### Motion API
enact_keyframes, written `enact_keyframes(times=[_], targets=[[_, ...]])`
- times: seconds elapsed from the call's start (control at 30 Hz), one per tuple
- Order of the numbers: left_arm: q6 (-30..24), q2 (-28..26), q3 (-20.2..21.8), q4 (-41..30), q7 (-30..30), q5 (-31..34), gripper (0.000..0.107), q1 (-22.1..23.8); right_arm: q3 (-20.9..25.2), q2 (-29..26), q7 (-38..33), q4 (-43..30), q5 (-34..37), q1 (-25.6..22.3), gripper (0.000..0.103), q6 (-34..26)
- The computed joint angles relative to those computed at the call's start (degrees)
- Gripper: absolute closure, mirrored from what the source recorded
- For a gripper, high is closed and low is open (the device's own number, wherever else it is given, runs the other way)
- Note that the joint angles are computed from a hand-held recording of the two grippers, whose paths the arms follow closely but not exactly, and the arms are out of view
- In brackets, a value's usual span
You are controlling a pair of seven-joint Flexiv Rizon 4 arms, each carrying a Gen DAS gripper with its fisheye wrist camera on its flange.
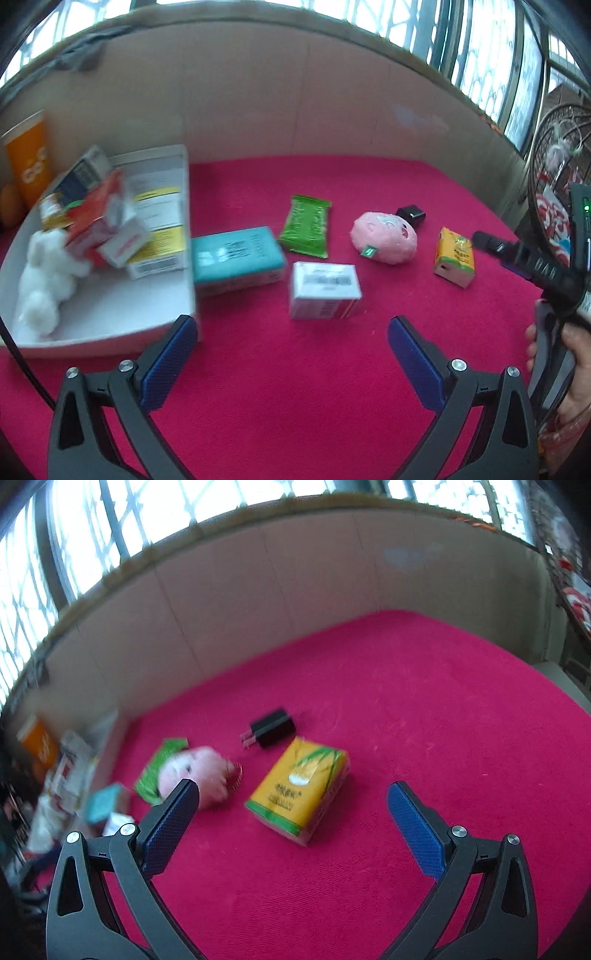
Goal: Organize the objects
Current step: 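Grasp the small white barcode box with the left gripper while the right grasps the yellow Bamboo Love pack, then carry the white box with the left gripper while the right carries the yellow pack to the tray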
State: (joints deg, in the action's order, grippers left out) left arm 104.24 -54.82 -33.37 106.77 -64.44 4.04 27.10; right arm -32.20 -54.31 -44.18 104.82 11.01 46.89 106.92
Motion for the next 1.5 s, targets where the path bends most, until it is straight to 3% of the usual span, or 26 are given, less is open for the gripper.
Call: enact_keyframes(times=[0.1,0.2,0.3,0.43,0.57,0.67,0.7,0.77,0.8,0.83,0.87,1.03,1.13,1.3,1.5], targets=[[-1.7,0.7,4.8,-3.1,-1.2,-3.3,0.004,-6.0,-2.8,-2.0,-0.1,-3.0,-3.4,1.1,0.000,-6.4],[-1.9,1.3,12.5,-6.2,-3.5,-7.6,0.004,-13.9,-6.1,-4.4,3.7,-6.1,-6.3,2.4,0.000,-12.8],[-2.4,1.2,19.6,-8.3,-5.7,-11.2,0.004,-20.6,-5.5,-5.5,5.9,-9.4,-9.7,0.8,0.000,-16.4],[-4.8,0.3,23.1,-10.3,-5.6,-12.6,0.004,-23.6,-3.6,-5.3,7.5,-11.8,-13.8,-1.5,0.000,-19.9],[-5.0,-0.7,23.6,-11.4,-5.2,-13.1,0.013,-24.3,0.7,-3.6,8.7,-11.1,-15.8,-5.5,0.001,-19.0],[-5.2,-1.2,21.8,-11.5,-4.1,-12.7,0.025,-23.1,1.7,-3.1,10.5,-10.7,-17.6,-6.4,0.010,-19.1],[-5.1,-1.2,21.3,-11.3,-3.7,-12.4,0.028,-22.7,1.3,-3.1,10.9,-10.3,-18.4,-6.1,0.018,-18.8],[-3.6,-1.3,19.9,-10.7,-3.0,-11.4,0.056,-21.6,0.5,-3.0,11.7,-9.6,-20.2,-5.5,0.032,-18.5],[-3.1,-1.2,19.4,-10.4,-2.6,-11.0,0.059,-21.2,0.3,-3.0,11.9,-9.5,-21.3,-5.3,0.045,-18.3],[-2.8,-1.2,19.4,-10.2,-2.3,-10.5,0.059,-21.2,0.0,-3.0,12.3,-9.2,-22.2,-5.1,0.052,-18.1],[-2.9,-1.3,18.4,-10.1,-1.9,-10.1,0.059,-20.5,-0.2,-3.0,12.6,-9.0,-23.0,-5.1,0.054,-17.9],[1.8,-1.5,15.8,-8.5,-2.2,-8.0,0.059,-18.2,0.4,-2.5,12.2,-7.2,-24.5,-5.3,0.054,-14.6],[5.8,-1.3,16.1,-7.2,-3.5,-6.3,0.059,-18.1,-2.0,-2.8,12.5,-5.0,-22.4,-2.8,0.054,-11.7],[11.9,-1.2,16.4,-5.6,-6.9,-2.8,0.059,-17.3,-12.5,-7.3,13.2,-0.7,-13.4,7.1,0.054,-4.8],[15.1,-1.4,16.2,-5.2,-11.4,1.2,0.059,-15.5,-23.5,-16.7,13.8,2.4,0.5,17.7,0.054,1.2]])
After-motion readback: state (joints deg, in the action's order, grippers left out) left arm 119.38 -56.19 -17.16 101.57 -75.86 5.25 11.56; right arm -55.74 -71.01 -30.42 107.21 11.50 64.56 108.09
